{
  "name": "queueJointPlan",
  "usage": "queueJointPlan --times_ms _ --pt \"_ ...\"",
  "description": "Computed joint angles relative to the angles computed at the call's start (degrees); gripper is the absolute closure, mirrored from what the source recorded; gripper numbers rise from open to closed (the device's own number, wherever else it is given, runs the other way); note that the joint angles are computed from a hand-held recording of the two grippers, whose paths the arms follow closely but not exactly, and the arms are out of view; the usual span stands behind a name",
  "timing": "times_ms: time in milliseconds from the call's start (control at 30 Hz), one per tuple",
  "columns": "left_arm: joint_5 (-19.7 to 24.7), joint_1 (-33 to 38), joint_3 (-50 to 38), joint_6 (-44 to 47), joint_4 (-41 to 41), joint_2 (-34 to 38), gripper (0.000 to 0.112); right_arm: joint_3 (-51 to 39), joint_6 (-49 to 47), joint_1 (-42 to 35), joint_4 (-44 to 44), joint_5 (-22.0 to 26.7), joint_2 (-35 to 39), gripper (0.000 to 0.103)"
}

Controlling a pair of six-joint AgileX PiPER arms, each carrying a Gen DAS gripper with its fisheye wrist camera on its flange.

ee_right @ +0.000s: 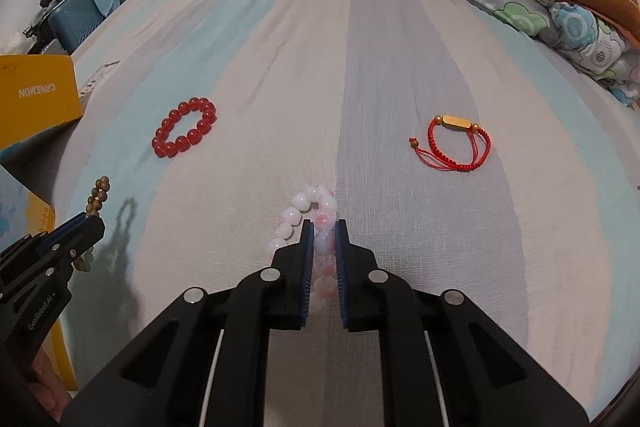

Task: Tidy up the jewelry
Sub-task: 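Lift and carry both held bracelets over the white box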

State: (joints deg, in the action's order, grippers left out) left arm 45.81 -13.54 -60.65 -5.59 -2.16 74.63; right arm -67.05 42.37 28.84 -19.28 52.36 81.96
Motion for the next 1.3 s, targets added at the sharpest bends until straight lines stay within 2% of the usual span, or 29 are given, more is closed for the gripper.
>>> queueJointPlan --times_ms 400,733,1167,1300 --pt "4.6 -1.1 -2.8 -2.3 2.4 -1.9 0.098 -2.3 0.6 1.9 -0.2 2.5 -2.4 0.093" --pt "6.9 -3.5 -1.9 -5.2 5.5 -6.2 0.098 -2.8 1.5 4.2 0.1 5.5 -6.3 0.093" --pt "15.6 -8.9 -0.7 -13.2 10.7 -16.0 0.098 -6.0 3.4 9.9 -1.8 12.4 -9.9 0.093" --pt "19.2 -7.7 -2.1 -12.7 9.6 -18.8 0.098 -8.0 5.3 13.3 -4.2 15.6 -10.5 0.093"
